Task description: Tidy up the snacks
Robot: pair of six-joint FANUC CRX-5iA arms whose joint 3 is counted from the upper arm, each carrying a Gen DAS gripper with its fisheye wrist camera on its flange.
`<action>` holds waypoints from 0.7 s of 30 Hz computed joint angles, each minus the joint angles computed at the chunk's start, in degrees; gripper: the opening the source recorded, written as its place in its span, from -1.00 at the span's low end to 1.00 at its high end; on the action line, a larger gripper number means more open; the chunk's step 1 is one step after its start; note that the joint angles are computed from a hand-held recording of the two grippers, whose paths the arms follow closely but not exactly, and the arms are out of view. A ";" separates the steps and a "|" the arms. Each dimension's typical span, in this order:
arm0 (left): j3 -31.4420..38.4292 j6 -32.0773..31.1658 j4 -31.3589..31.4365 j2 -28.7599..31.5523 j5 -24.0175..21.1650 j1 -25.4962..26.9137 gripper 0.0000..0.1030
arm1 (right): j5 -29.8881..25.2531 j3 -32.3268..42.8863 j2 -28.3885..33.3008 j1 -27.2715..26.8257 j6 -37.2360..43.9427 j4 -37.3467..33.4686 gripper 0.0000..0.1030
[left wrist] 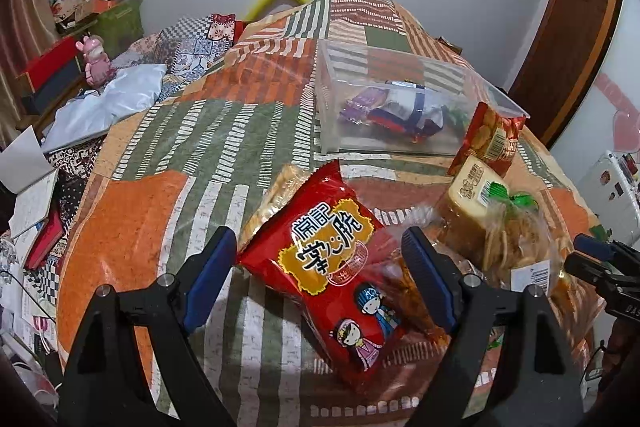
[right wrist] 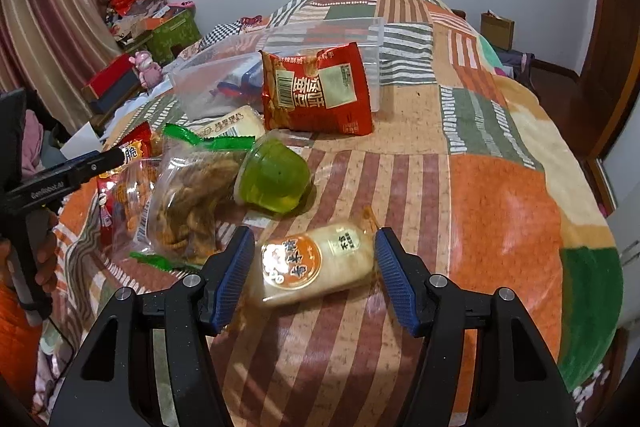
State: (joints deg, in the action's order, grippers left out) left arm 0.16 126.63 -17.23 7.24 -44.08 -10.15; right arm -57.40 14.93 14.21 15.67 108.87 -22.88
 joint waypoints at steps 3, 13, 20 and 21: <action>0.20 0.82 -0.62 0.19 -0.06 -0.24 0.63 | -0.23 -0.27 -0.20 0.01 -0.15 -0.30 0.22; 1.34 0.72 -0.29 0.87 2.09 -0.23 0.32 | 0.99 -0.80 -0.09 0.41 0.68 -1.13 0.33; 4.33 -3.13 0.53 3.31 1.46 -0.67 0.08 | 1.80 -0.49 -0.05 1.38 -0.75 1.32 0.33; 3.93 -2.91 0.70 2.95 1.79 -0.55 0.08 | 1.77 -0.50 -0.17 1.22 -0.86 1.26 0.33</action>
